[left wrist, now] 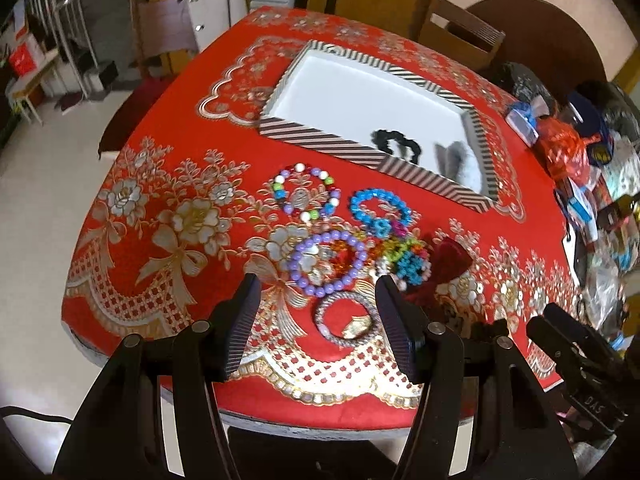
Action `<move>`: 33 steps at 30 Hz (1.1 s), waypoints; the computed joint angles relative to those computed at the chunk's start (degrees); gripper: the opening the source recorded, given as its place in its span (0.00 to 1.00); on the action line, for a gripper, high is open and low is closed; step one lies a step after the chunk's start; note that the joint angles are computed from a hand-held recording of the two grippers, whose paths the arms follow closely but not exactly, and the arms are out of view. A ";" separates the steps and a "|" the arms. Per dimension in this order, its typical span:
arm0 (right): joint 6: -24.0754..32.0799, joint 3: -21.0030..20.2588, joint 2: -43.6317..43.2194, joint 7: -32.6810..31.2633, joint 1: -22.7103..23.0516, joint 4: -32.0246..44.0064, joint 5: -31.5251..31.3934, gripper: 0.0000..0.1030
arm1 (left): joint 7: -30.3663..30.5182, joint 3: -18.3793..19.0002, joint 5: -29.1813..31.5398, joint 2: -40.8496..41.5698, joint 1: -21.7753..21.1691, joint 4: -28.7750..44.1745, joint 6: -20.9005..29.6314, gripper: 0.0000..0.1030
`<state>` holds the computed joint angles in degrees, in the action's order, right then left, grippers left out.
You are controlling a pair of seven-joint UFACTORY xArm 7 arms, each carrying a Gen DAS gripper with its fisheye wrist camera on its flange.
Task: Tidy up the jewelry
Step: 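Withdraw both open tools from the tray toward the bracelets, then grasp the multicolor bead bracelet with the left tool while the right tool grasps the red bow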
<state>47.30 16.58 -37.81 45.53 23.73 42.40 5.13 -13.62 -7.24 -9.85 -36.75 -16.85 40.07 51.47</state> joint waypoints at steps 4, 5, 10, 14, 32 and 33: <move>-3.15 -2.12 5.85 -4.81 2.48 1.22 3.05 0.63 | -0.55 0.88 0.23 1.33 1.34 0.30 0.40 0.58; -3.29 -2.17 7.21 -5.49 2.64 1.72 3.32 0.63 | -0.68 1.02 0.25 1.58 1.60 0.32 0.52 0.58; -4.30 -2.22 15.70 -7.85 3.23 4.43 4.67 0.60 | -0.71 1.63 0.06 2.83 2.43 0.35 1.18 0.58; -5.93 -2.49 20.33 -8.83 3.50 5.85 5.67 0.54 | -0.77 1.96 0.22 4.10 3.18 0.69 1.38 0.58; -5.97 -6.06 16.62 -9.00 -0.38 0.92 6.78 0.19 | -0.50 0.76 4.46 22.67 5.07 10.48 -5.23 0.58; -6.14 -6.06 16.62 -8.88 -0.58 0.85 7.00 0.26 | -0.48 0.45 6.07 24.12 5.19 11.11 -5.85 0.58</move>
